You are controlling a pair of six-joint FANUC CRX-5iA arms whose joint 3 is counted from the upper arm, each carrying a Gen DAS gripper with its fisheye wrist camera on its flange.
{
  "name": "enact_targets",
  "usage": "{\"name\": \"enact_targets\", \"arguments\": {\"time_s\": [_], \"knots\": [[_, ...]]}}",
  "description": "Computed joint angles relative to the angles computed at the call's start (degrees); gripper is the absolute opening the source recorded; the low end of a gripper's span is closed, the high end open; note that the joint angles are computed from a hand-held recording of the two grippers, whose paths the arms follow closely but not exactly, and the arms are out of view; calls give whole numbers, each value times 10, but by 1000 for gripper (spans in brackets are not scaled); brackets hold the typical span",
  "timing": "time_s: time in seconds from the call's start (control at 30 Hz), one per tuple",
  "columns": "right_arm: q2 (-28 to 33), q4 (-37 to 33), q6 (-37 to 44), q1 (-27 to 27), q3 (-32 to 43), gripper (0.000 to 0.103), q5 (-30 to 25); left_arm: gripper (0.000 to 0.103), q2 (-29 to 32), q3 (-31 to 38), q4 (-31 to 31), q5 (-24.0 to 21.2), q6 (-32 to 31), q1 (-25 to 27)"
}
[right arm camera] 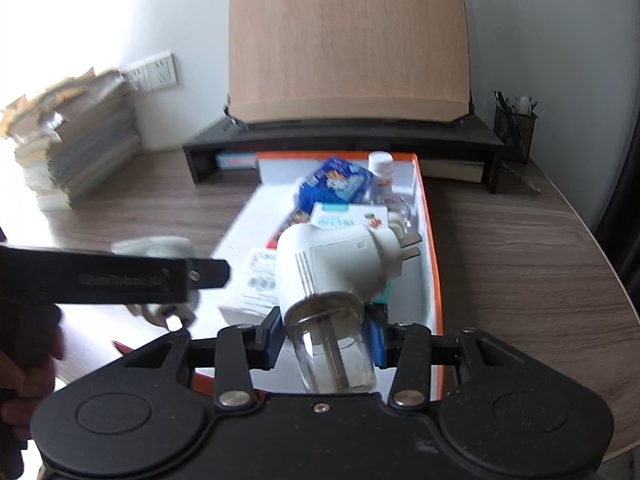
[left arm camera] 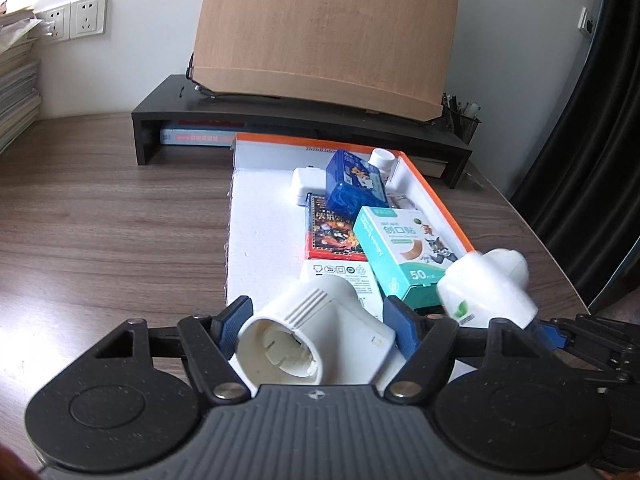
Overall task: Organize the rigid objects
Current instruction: 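Carry the adapter and heater with both grippers over the white box and lower them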
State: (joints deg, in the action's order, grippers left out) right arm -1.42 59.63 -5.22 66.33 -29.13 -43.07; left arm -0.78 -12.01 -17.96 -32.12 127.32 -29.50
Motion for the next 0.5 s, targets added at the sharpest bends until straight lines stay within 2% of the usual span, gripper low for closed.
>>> {"name": "enact_targets", "arguments": {"time_s": [0.03, 0.1, 0.27, 0.37, 0.43, 0.5], "knots": [[6, -12, 14, -1, 7, 66, -4, 73, 2, 0, 4, 0, -5, 1], [9, 1, 6, -1, 5, 72, -12, 73, 5, 1, 5, 1, -8, 0], [-7, 18, -5, 5, -9, 74, -23, 73, 14, 0, 22, 11, -22, 0], [-24, 35, -25, 13, -23, 78, -37, 73, 23, 4, 26, 17, -21, -3], [-35, 45, -35, 18, -31, 79, -46, 68, 29, 6, 30, 27, -25, -5], [-42, 49, -36, 25, -34, 79, -60, 72, 34, 8, 33, 33, -24, -8]]}}
